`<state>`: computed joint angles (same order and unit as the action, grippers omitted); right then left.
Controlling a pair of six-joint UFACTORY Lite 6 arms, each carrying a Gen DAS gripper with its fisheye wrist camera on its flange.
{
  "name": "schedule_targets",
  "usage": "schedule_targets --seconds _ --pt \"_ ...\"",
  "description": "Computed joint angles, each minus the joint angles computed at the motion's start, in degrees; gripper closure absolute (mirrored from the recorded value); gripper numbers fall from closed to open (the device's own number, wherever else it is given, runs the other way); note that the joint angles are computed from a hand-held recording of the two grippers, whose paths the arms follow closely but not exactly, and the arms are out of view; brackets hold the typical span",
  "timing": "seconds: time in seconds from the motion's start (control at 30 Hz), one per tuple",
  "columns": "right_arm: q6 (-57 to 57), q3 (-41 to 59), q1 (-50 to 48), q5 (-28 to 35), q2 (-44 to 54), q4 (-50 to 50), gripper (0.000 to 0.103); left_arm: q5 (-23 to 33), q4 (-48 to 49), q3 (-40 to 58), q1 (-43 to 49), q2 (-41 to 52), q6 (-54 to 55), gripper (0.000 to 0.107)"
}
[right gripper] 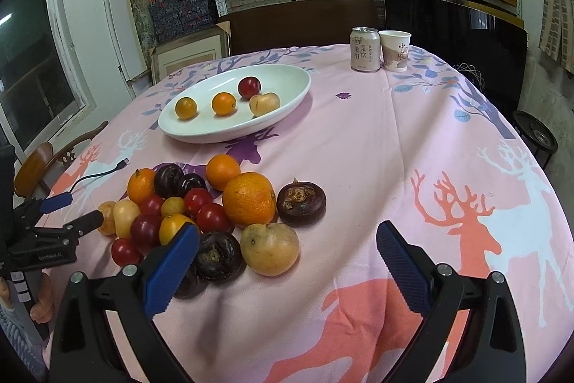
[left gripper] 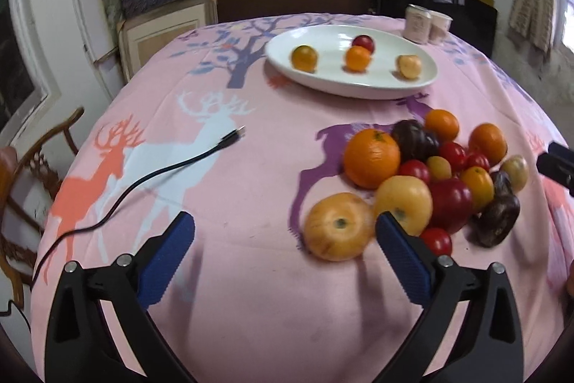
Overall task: Organize fruits
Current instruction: 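Withdraw both tools from the plate back toward the fruit pile, then grasp the pale yellow round fruit with the left tool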
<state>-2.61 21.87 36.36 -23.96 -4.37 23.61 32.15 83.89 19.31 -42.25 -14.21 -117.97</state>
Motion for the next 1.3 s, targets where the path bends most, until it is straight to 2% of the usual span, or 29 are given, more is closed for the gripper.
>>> schedule_targets --seconds 0.1,0.13,0.3,0.37,0.57,0.77,0.8,0.9,0.93,1.03,1.13,1.3 --pt "0.6 0.2 -0.3 0.2 0.3 -0.7 0.003 -1.3 0.0 2.4 0.3 5.0 0.8 0.011" --pt "0.4 0.1 -0.3 0.2 0.1 -0.5 0.003 -1.7 0.1 2.9 0.5 5.9 0.9 0.017" --pt "-0.3 0.2 0.2 -0.1 0.6 0.3 0.003 -5.4 3.3 2.2 3.7 4.6 -1.0 0.022" --pt "-0.3 0.3 0.2 -0.3 0.9 0.5 0.003 -6.7 4.3 1.7 4.0 3.8 -1.6 0.030" --pt "-0.4 0.5 0.3 -0.5 1.6 1.1 0.003 -9.9 7.4 1.1 5.3 2.9 -3.5 0.040" --pt "-0.4 0.5 0.3 -0.5 1.5 1.1 0.003 -13.7 11.2 0.3 8.8 1.6 -5.9 0.039" --pt "0.1 0.5 0.2 -0.6 1.6 0.8 0.003 -12.3 10.7 -0.3 8.2 0.8 -6.1 0.038" --pt "2.1 0.4 -0.7 -0.2 1.6 -1.3 0.003 -1.8 4.2 -1.1 1.9 -0.9 -4.6 0.034" --pt "2.6 0.5 -0.9 -0.2 1.7 -1.8 0.003 -1.1 3.7 -1.1 1.5 -1.1 -4.4 0.033" --pt "2.4 0.7 -0.8 0.1 1.9 -2.0 0.003 -6.8 4.6 1.7 4.3 3.6 -2.2 0.030" --pt "-0.2 0.5 0.3 -0.5 1.7 0.8 0.003 -3.2 3.7 4.3 1.7 7.7 -1.4 0.031" --pt "-2.9 0.7 1.5 -0.5 1.8 4.2 0.003 -7.9 7.4 4.7 5.9 8.3 -3.0 0.032"
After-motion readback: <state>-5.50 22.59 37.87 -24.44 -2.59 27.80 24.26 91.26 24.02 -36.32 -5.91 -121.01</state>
